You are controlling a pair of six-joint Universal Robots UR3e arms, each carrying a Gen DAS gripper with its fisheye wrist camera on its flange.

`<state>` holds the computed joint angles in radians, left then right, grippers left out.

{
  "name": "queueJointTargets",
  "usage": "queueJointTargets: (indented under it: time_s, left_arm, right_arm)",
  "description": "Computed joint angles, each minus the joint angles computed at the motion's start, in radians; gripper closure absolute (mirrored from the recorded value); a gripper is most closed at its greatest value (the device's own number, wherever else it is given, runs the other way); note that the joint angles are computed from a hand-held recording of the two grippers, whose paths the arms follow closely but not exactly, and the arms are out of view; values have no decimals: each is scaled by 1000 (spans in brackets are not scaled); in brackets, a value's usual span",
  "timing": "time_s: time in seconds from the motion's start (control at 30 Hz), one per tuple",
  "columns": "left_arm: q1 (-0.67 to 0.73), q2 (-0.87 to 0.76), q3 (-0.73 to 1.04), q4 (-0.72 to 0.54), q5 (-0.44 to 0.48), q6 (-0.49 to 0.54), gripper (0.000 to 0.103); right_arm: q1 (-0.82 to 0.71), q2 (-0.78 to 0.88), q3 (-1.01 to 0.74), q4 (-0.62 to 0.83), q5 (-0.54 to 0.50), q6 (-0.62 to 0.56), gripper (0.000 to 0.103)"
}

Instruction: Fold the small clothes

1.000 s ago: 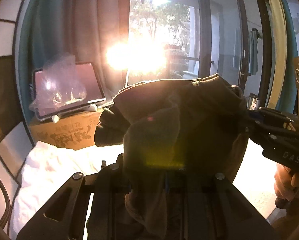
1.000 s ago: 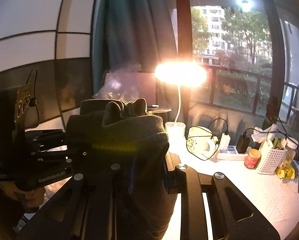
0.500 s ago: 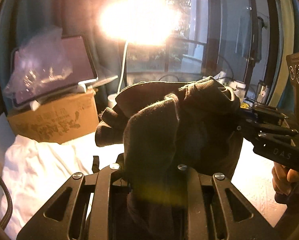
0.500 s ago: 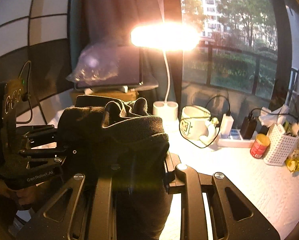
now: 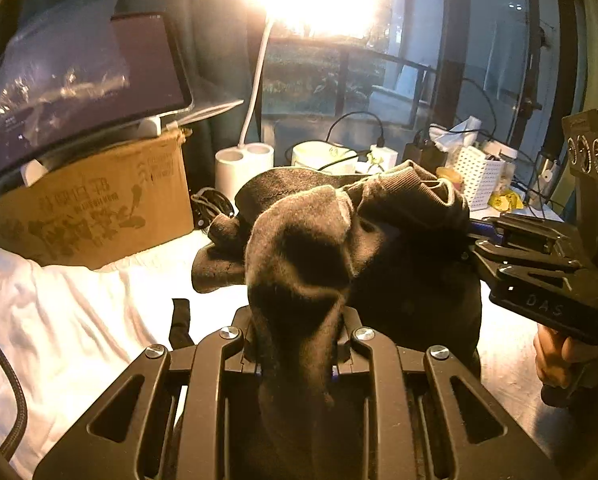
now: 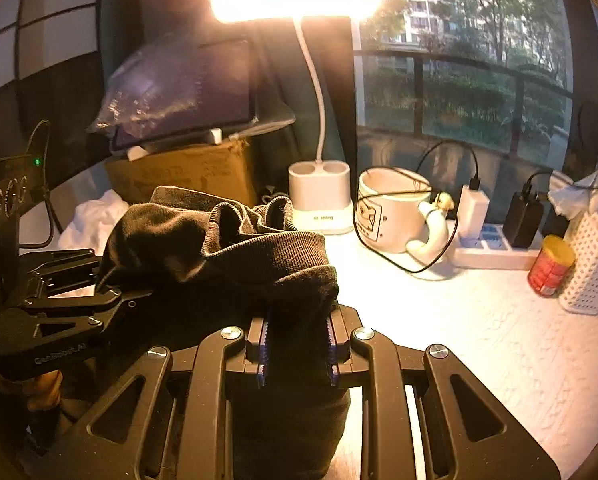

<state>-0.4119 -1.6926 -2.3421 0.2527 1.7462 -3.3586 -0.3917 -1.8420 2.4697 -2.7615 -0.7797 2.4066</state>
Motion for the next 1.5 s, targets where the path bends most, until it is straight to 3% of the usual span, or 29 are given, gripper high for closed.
queueJointTargets:
  time_s: [0.43,0.47,0.6,0.63,0.67,0.73,0.97,1.2,1.5]
  left_arm:
    - [58,-154,108,-129,31,-22,78]
    - [68,-160,106,-131,24,-27,78]
    - [91,-168,97,-128,9,-39,78]
    - [89,-170,99,-129,15,-38,78]
    - [87,-172,102,-133,20,-38,77]
    - [74,-181,116,-143,46,-33,77]
    - [63,-226,194,-176,111,17,75]
    - [161,-223,198,-187,-26,22,72]
    - [164,-128,137,-184,-24,-39,71]
  right_arm:
    - [116,416,-120,-291,-150,130,74]
    - [129,462,-156,-282,-198,152,73]
    - [84,506,-219,-213,-202,222,69]
    - [69,519,-236,-191,-200,240,62]
    - [69,519,-236,-191,-200,240,55]
    - [36,533,-265,-119,-162,241,54]
    - [15,523,-242,-156,-169,286,54]
    - [20,508,-215,-192,-188,301,54]
    - [56,475,-176,-266,-278,310,54]
